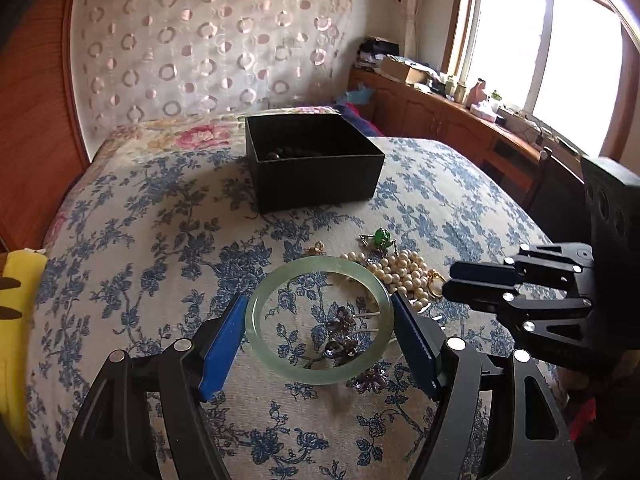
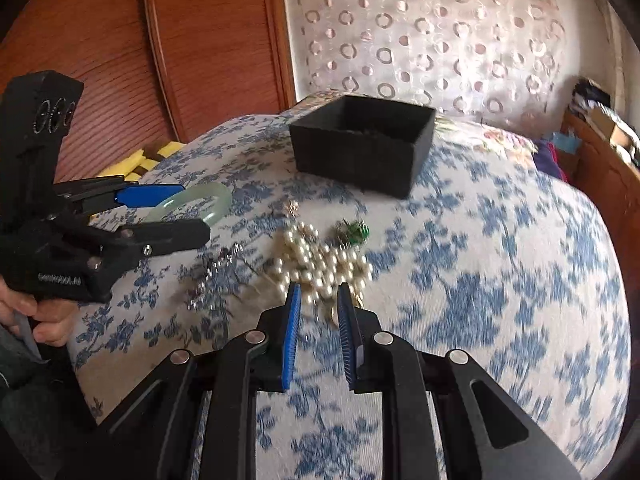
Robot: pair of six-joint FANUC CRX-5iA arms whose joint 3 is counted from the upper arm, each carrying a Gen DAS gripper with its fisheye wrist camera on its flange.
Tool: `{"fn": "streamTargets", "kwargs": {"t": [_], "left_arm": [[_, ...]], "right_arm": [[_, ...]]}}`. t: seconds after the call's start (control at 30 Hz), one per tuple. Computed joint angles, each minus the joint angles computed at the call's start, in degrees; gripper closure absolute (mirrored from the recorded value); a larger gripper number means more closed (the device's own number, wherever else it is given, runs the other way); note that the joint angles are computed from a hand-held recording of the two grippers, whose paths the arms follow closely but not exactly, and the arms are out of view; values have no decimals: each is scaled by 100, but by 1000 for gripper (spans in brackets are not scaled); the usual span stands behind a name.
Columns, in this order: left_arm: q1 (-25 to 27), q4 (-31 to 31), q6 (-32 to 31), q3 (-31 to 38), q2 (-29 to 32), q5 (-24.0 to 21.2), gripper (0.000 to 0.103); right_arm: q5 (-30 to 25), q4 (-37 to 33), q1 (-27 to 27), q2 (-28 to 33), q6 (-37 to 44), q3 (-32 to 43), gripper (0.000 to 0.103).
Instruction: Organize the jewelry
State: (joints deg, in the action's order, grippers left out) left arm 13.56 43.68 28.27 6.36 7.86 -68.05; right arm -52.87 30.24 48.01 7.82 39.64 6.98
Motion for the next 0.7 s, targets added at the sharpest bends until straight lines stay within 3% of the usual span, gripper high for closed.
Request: {"fn": "streamTargets", "kwargs": {"t": [0.27, 0.63, 0.7], "left_arm": [[41, 74, -9, -24, 0, 7, 34], [78, 118, -44, -97, -35, -14, 34], [84, 126, -50, -121, -48, -20, 34]], "right_arm": [[-496, -550, -247, 522, 827, 832, 82], [-932, -428, -421, 956, 964, 1314, 82], [-929, -487, -475, 985, 1022, 1329, 72]]}}
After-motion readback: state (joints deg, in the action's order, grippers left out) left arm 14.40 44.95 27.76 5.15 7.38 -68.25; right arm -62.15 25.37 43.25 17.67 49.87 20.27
